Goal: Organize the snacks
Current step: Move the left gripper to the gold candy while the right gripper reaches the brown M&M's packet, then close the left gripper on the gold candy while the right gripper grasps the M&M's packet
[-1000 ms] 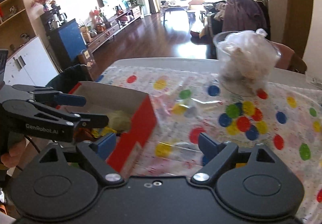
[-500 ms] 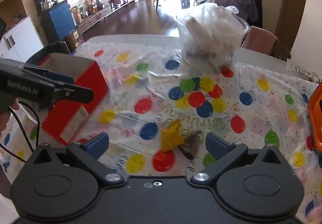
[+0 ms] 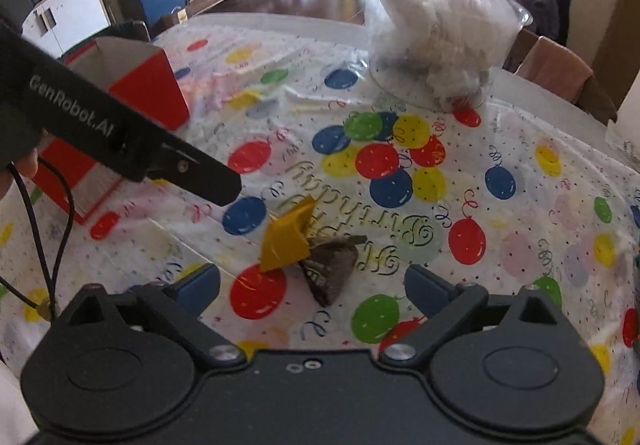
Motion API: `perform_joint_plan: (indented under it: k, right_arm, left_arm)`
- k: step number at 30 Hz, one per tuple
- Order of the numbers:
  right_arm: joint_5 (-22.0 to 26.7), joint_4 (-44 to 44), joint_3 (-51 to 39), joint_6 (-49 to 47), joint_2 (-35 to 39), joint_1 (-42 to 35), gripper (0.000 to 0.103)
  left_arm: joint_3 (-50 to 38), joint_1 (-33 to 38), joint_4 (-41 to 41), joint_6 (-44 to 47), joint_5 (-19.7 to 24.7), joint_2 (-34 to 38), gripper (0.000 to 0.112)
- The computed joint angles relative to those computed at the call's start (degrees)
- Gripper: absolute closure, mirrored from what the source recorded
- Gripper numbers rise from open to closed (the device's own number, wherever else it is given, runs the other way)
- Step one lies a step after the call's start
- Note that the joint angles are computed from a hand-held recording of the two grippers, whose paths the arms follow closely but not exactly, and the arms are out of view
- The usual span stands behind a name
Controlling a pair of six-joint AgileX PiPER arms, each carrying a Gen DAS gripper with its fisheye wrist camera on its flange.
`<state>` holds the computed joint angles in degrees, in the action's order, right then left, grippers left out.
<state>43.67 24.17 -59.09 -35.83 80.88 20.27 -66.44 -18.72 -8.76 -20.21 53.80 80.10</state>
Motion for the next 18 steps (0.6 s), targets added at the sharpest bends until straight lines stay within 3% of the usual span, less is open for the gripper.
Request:
perform_joint_plan:
  k: [13, 18]
  right_arm:
    - [-0.1, 5.0, -3.1, -9.8, 10.9, -2.8, 0.029]
    - [-1.0, 4.9, -3.6, -12.1, 12.8, -1.9, 0.037]
  left_arm:
    - [-2.3, 3.2, -9.1, -7.4, -2.2, 12.3, 0.030]
    - [-1.8, 4.0, -11.9, -7.8, -3.1, 14.9, 0.047]
